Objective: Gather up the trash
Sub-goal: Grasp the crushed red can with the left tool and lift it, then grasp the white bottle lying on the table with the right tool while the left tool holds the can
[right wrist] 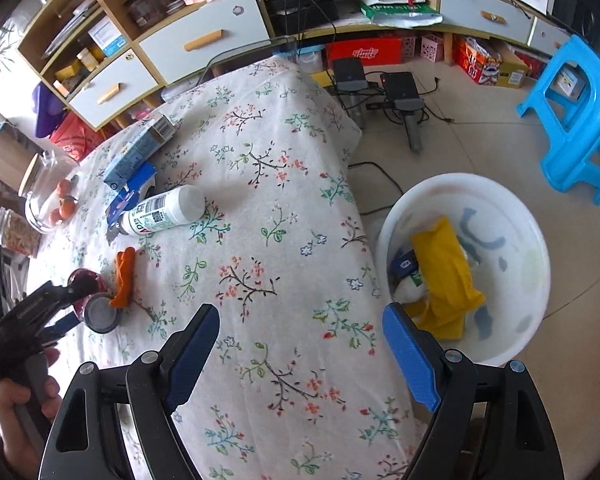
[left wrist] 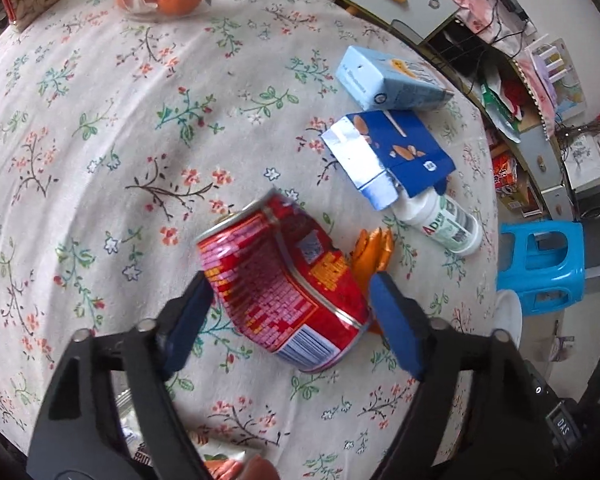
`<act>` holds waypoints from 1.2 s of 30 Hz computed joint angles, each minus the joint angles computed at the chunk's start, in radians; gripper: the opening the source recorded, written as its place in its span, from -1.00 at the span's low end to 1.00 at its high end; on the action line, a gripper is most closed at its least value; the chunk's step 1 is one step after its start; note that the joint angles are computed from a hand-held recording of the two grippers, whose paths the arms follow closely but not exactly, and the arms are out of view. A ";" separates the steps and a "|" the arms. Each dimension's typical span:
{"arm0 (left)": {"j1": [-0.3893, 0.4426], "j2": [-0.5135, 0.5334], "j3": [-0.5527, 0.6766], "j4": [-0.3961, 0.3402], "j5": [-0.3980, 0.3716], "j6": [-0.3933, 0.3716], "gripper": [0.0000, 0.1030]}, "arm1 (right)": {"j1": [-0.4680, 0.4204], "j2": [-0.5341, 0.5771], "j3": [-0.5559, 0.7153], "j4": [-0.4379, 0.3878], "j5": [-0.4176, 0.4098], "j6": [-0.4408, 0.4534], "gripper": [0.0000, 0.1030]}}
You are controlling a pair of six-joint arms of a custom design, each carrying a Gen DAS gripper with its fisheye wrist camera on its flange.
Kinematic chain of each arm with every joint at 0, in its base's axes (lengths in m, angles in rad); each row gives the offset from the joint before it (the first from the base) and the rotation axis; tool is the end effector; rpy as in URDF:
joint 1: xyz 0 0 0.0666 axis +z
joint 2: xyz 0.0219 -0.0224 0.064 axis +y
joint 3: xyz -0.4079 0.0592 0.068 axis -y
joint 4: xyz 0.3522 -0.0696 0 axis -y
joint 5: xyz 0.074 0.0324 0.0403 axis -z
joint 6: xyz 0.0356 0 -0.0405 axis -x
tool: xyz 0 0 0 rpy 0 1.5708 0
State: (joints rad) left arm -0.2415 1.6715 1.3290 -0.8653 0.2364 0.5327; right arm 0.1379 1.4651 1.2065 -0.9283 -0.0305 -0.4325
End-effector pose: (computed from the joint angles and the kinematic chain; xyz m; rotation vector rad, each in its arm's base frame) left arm 0.4841 -0.1282 0.3097 -0.3521 2.8293 -0.5109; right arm 0.4237 0.0595 0.3516 0.3992 2.7465 0.1924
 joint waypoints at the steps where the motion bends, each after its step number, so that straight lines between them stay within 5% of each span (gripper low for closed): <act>1: 0.005 0.006 0.003 0.001 0.020 0.003 0.41 | 0.003 0.004 0.002 0.001 -0.001 -0.005 0.65; 14: 0.032 -0.013 -0.015 -0.003 0.064 -0.060 0.28 | 0.047 0.066 0.048 0.011 0.006 -0.027 0.65; 28: 0.077 -0.090 -0.022 -0.012 -0.009 -0.208 0.28 | 0.099 0.167 0.155 0.069 -0.017 -0.034 0.65; 36: 0.114 -0.121 -0.046 -0.024 -0.007 -0.273 0.28 | 0.120 0.229 0.223 0.204 -0.025 0.073 0.65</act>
State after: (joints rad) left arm -0.1276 1.5502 1.2829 -0.8896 0.2292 0.2596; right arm 0.2577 1.6940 1.4298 -0.7241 -0.0550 -0.3593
